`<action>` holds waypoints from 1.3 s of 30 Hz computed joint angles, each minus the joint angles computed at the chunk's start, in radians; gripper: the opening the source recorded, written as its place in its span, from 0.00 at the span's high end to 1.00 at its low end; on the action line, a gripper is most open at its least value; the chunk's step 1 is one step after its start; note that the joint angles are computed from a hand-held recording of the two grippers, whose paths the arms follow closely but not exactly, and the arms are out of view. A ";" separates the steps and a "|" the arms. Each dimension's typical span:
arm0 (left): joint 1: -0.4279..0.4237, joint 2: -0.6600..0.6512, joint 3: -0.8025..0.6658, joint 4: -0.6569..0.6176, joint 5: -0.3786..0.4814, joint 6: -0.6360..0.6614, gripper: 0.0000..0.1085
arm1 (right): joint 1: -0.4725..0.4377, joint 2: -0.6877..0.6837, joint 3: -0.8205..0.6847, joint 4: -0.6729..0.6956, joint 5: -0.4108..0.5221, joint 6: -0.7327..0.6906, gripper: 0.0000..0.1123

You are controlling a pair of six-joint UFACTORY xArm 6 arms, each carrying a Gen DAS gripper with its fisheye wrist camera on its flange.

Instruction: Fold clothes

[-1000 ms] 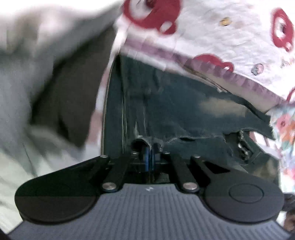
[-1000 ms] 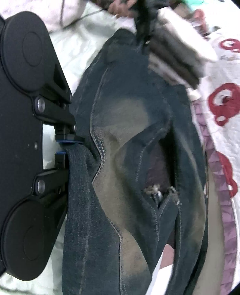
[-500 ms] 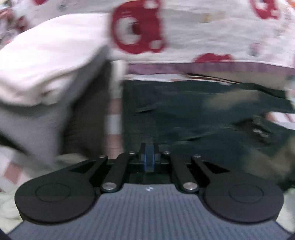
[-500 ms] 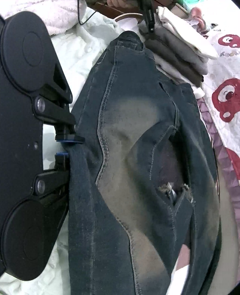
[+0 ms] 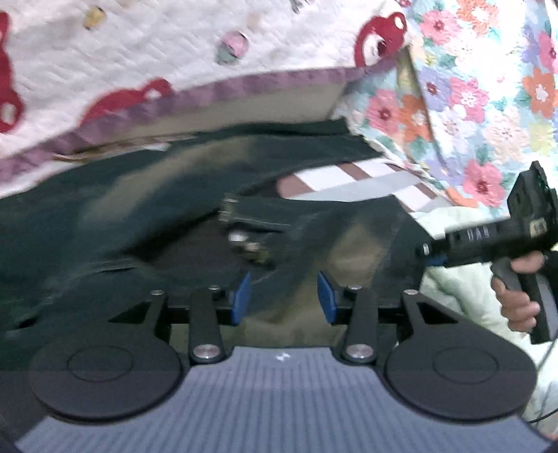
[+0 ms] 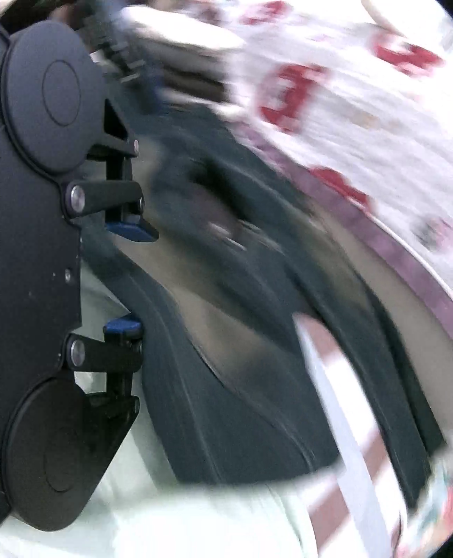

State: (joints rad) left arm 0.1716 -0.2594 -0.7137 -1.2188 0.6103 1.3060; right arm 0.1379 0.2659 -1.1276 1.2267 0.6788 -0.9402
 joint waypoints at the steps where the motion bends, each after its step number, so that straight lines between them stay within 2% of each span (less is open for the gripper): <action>1: -0.015 0.018 -0.014 -0.015 0.012 0.020 0.62 | -0.017 0.008 -0.012 0.029 -0.015 0.010 0.57; 5: -0.082 0.053 -0.044 -0.075 0.058 0.103 0.59 | -0.065 0.059 -0.058 0.079 -0.037 0.093 0.59; 6: -0.096 0.060 -0.050 -0.079 0.074 0.105 0.57 | -0.067 0.060 -0.056 0.102 -0.046 0.084 0.63; 7: -0.111 0.068 -0.057 -0.083 0.089 0.107 0.55 | -0.068 0.060 -0.054 0.125 -0.056 0.073 0.78; 9: -0.143 0.070 -0.052 -0.098 0.087 0.127 0.54 | -0.058 0.032 -0.029 0.193 -0.086 -0.031 0.84; 11: -0.186 0.053 -0.029 -0.119 0.027 0.153 0.51 | -0.039 -0.001 -0.016 0.261 -0.100 -0.169 0.86; 12: -0.214 0.043 -0.018 -0.117 -0.032 0.146 0.49 | -0.035 -0.021 -0.011 0.278 -0.089 -0.210 0.86; 14: -0.265 0.030 0.000 -0.116 -0.145 0.125 0.48 | -0.037 -0.049 -0.018 0.292 -0.025 -0.233 0.88; 17: -0.254 0.023 -0.006 -0.189 -0.180 0.134 0.48 | -0.013 -0.087 -0.038 0.293 0.040 -0.273 0.88; 18: -0.236 0.022 -0.011 -0.213 -0.179 0.142 0.52 | 0.000 -0.098 -0.048 0.289 0.055 -0.288 0.88; 19: -0.218 0.021 -0.016 -0.236 -0.177 0.149 0.78 | 0.021 -0.107 -0.055 0.283 0.055 -0.326 0.88; 20: -0.200 0.021 -0.022 -0.260 -0.183 0.160 0.92 | 0.033 -0.106 -0.071 0.264 0.078 -0.350 0.89; 22: -0.170 0.024 -0.038 -0.322 -0.225 0.197 0.94 | 0.058 -0.101 -0.110 0.224 0.124 -0.394 0.89; 24: -0.153 0.040 -0.068 -0.472 -0.333 0.272 0.95 | 0.097 -0.075 -0.151 0.192 0.105 -0.403 0.89; 25: -0.132 0.050 -0.084 -0.521 -0.356 0.271 0.95 | 0.115 -0.061 -0.173 0.175 0.096 -0.405 0.86; 26: -0.100 0.059 -0.095 -0.538 -0.342 0.227 0.95 | 0.134 -0.046 -0.197 0.156 0.089 -0.407 0.86; 27: -0.077 0.071 -0.105 -0.534 -0.340 0.171 0.95 | 0.154 -0.033 -0.217 0.136 0.072 -0.409 0.87; 30: -0.067 0.122 -0.133 -0.517 -0.444 0.110 0.95 | 0.237 -0.043 -0.189 0.038 -0.118 -0.441 0.83; 32: -0.051 0.148 -0.138 -0.505 -0.491 0.088 0.96 | 0.259 -0.049 -0.151 0.022 -0.215 -0.436 0.54; 33: -0.026 0.149 -0.127 -0.489 -0.473 0.065 0.96 | 0.274 -0.045 -0.129 -0.001 -0.290 -0.430 0.54; 36: 0.023 0.154 -0.097 -0.471 -0.440 0.015 0.96 | 0.297 -0.023 -0.083 -0.179 -0.428 -0.348 0.54; 38: 0.027 0.160 -0.089 -0.484 -0.445 0.030 0.96 | 0.287 -0.026 -0.055 -0.269 -0.432 -0.288 0.54; 39: 0.025 0.164 -0.088 -0.487 -0.453 0.029 0.95 | 0.273 -0.026 -0.050 -0.319 -0.401 -0.214 0.54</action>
State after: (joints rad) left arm 0.1966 -0.0949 -0.8021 -1.7057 0.1572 1.3350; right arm 0.4105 0.2396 -1.1781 0.9077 0.2776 -1.1544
